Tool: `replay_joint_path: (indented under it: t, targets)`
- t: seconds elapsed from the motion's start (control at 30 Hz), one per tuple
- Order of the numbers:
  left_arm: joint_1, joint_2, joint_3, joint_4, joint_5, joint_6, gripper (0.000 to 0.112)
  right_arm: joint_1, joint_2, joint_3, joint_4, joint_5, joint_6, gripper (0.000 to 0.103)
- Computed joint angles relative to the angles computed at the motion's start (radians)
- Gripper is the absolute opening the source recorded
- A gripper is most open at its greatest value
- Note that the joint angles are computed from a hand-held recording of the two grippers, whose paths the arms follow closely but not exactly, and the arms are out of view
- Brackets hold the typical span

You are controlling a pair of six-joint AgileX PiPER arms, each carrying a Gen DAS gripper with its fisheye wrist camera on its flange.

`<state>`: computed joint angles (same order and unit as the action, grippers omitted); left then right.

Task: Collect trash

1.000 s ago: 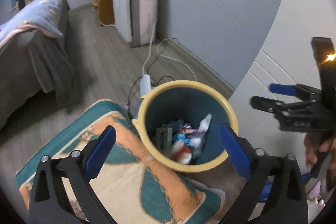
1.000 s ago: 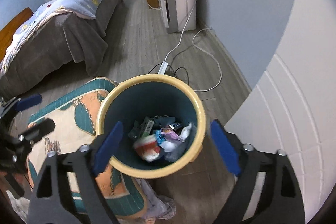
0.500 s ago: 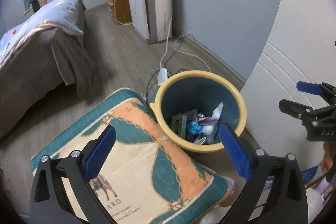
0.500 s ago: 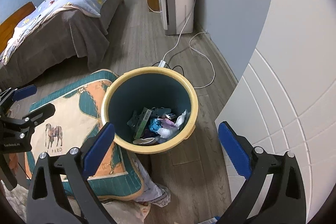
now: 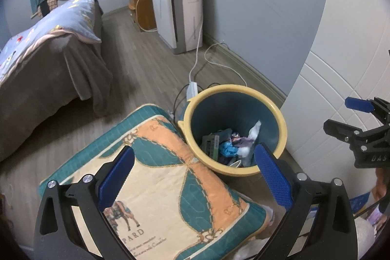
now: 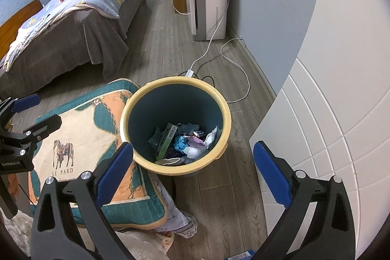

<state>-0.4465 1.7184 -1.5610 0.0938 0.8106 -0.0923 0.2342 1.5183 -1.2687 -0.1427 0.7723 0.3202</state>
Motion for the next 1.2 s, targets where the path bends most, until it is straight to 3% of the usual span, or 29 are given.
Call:
replay_joint_path:
  t: [1.2]
  targets:
    - [-0.009,0.004,-0.023,0.002,0.027,-0.011,0.098,-0.013,0.002,-0.013,0.006,0.009,-0.008,0.097]
